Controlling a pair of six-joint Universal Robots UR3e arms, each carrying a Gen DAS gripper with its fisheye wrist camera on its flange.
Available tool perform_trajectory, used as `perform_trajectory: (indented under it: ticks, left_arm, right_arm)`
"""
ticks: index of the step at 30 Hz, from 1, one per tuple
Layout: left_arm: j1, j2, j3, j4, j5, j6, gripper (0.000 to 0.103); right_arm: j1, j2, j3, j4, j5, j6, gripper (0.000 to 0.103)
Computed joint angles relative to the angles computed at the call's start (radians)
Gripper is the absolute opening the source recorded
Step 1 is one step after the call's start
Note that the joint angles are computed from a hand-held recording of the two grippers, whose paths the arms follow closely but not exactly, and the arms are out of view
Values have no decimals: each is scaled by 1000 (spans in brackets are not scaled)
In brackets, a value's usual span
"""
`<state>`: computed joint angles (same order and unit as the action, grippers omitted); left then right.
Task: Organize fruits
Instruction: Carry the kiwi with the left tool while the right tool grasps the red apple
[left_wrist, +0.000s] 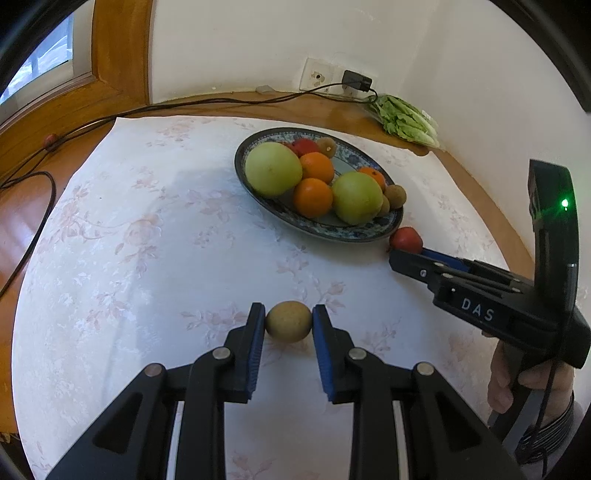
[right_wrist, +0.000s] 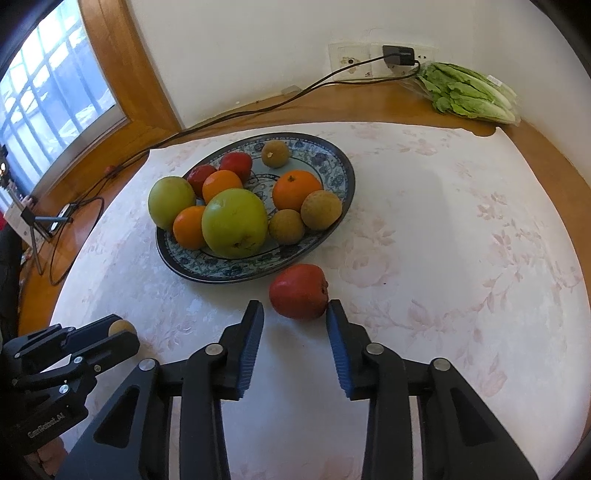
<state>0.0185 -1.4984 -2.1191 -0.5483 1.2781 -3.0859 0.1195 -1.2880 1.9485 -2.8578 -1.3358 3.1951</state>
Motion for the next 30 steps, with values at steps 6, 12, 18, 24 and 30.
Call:
perform_trajectory:
  ticks: [6,12,18,24,30]
  left_arm:
    - [3,6,0,-7,1,0,27]
    - [4,10,0,-10,5,-5,27]
    - [3,10,1,-12,5,-7,27]
    - [12,14,4,-18,-11,-6,27]
    - [4,-8,47,-22,-11,-7,27]
  right_arm:
    - [-14,-4,18,-21,20,10,31]
    - [-17,-13,38,-45,27,11,31]
    - [13,-1,4,-38,-34,-4,35]
    - [3,11,12,-65,-14,-3,33]
    - [-17,-11,37,-71,25,0,33]
